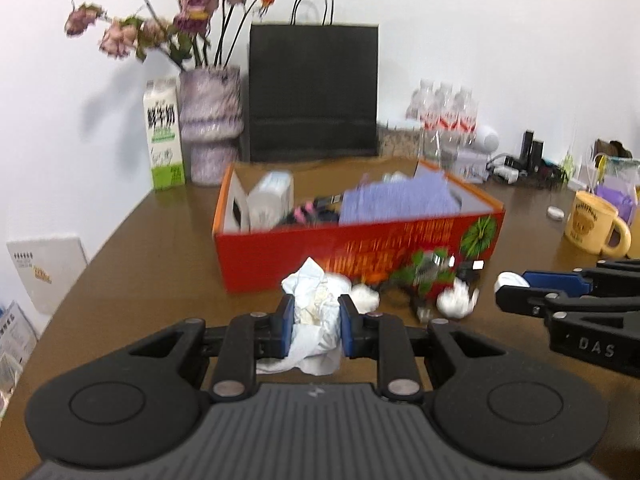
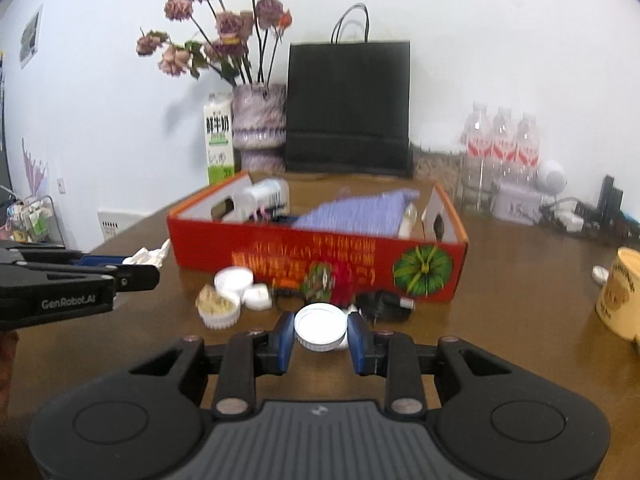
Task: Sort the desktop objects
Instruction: 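Grasp the white bottle cap with the right tool while the left tool grasps the crumpled tissue, then lower the cap and tissue into the box and open both tools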
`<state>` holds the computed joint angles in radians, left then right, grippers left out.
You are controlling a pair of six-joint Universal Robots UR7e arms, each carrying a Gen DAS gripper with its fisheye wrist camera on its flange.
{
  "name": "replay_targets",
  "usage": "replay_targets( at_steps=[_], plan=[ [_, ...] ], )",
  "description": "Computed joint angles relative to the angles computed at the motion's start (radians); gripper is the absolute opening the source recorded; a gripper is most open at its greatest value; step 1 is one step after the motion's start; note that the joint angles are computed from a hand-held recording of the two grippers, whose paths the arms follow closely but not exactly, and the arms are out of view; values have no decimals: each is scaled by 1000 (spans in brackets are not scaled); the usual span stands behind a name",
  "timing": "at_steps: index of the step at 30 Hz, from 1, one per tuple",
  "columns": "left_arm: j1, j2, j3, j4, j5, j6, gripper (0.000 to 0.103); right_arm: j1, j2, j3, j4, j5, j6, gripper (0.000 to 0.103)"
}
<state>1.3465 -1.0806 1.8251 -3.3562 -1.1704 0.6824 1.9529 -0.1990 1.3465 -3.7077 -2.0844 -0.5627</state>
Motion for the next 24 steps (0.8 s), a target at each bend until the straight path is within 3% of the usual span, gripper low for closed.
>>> replay_targets(
  at_steps=[13, 24],
  plan=[
    [-37, 92, -151, -16, -44, 24, 23, -3, 36, -179, 40, 80, -55, 27],
    [-38, 220, -364, 47, -66, 9, 23, -26, 128, -462, 189, 138, -67, 27]
  ],
)
